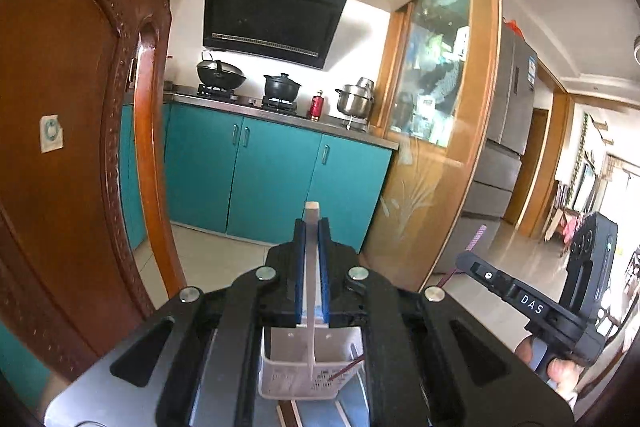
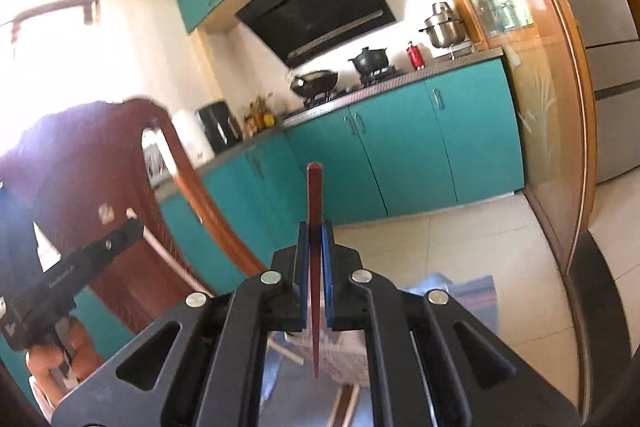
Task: Organize utensils
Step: 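Lift both chopsticks and lower them into the white utensil holder, then open both tools to release the chopsticks into the holder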
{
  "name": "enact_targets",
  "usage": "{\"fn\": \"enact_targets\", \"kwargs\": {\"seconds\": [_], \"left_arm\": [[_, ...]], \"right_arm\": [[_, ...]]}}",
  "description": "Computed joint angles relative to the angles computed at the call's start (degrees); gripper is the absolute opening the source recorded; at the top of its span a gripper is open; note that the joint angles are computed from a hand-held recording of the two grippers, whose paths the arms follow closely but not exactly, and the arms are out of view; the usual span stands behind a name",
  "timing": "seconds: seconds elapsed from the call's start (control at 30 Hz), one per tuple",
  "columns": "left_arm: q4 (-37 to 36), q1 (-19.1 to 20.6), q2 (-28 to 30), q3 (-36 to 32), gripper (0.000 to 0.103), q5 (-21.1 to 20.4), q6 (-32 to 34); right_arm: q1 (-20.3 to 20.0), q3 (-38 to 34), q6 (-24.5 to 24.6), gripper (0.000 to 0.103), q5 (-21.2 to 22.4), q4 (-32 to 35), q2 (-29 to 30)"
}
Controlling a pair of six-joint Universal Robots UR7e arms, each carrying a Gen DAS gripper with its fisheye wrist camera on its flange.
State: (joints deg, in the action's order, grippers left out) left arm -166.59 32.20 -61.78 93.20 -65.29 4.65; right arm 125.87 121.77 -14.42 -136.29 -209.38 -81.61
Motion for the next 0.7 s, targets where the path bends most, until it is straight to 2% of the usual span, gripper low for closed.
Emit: {"fn": "enact_targets", "kwargs": {"seconds": [0.07,0.13,0.2,0.27,0.4,0.5,0.6,0.67,0.7], "left_arm": [[-0.68,0.57,1.45,-1.19,0.007,0.22,-0.65],[-2.08,0.92,2.71,-2.19,0.007,0.73,-0.7],[-4.96,0.86,4.15,-2.33,0.007,2.79,-0.04],[-6.3,0.93,5.58,-2.51,0.007,5.12,0.52],[-4.61,1.5,7.39,-2.31,0.007,6.63,0.47],[-2.77,1.59,7.93,-1.19,0.007,8.23,-0.19],[-1.69,1.8,7.57,0.23,0.007,8.12,-1.49],[-1.49,1.84,7.01,1.46,0.007,7.99,-2.13],[-1.23,1.84,6.79,1.96,0.007,7.93,-2.34]], "right_arm": [[-0.59,-1.12,-2.75,0.007,-0.18,-4.95,1.71],[-1.2,-2.39,-8.35,0.007,-1.27,-12.87,4.52],[-2.2,-3.33,-11.4,0.007,-1.8,-16.24,6.23],[-3.77,-3.06,-11.76,0.007,-1.33,-16.15,6.76],[-6.17,-1.67,-8.96,0.007,-1.35,-11.91,7.27],[-6.58,-1.18,-10.39,0.007,-2.35,-12.17,8.51],[-6.43,-0.86,-12.76,0.007,-3.75,-13.55,9.32],[-6.48,-0.01,-11.34,0.007,-3.83,-12.63,8.3],[-6.55,0.63,-10.35,0.011,-3.7,-12.3,7.75]]}}
